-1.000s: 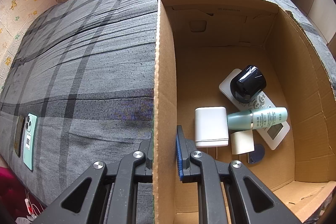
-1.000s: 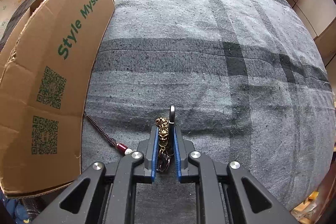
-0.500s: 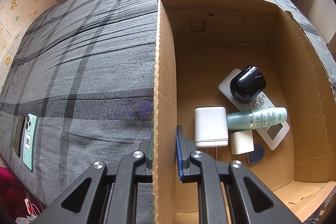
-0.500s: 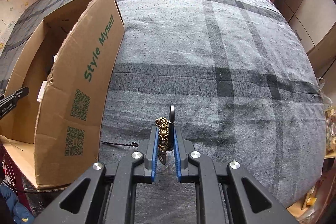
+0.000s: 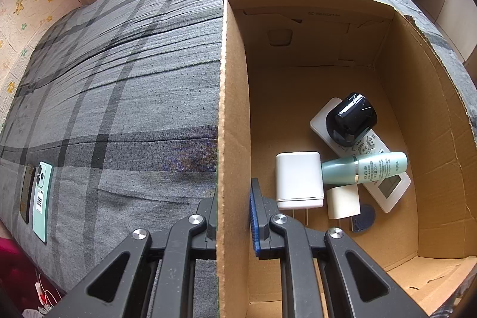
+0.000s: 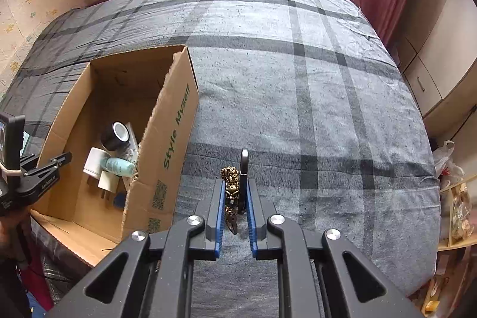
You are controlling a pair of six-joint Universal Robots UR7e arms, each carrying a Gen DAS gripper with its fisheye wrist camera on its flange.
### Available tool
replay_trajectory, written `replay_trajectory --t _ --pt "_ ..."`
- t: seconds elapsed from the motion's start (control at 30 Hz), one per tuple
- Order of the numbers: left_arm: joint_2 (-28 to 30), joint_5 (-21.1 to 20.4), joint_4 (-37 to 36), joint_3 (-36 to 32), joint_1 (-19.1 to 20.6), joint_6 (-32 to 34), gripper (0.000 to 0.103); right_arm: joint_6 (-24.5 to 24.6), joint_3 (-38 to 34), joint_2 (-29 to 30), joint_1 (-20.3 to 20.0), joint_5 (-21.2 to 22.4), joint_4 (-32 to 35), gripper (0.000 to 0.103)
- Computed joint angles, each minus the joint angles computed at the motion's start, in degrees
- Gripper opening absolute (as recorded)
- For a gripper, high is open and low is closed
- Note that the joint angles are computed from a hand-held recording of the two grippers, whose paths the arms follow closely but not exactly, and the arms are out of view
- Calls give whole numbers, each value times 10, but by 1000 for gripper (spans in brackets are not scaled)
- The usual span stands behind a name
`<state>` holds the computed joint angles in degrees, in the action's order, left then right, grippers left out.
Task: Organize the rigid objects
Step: 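Carry the keychain with the right tool over the box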
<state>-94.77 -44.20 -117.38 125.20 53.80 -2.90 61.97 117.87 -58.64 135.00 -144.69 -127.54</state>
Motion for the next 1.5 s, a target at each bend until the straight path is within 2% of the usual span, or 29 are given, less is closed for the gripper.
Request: replay_trajectory --t 0.4,0.67,1.07,1.5 --pt "0 -1 1 -1 1 1 15 -50 -73 19 25 -37 21 13" --pt "0 -2 1 -3 1 1 15 -119 -122 50 36 -48 -16 13" --pt "0 -5 -1 -4 5 7 15 -210 -174 110 27 -25 -92 13" --pt "-1 -6 -4 -3 5 9 15 -258 -197 166 -11 19 -136 13"
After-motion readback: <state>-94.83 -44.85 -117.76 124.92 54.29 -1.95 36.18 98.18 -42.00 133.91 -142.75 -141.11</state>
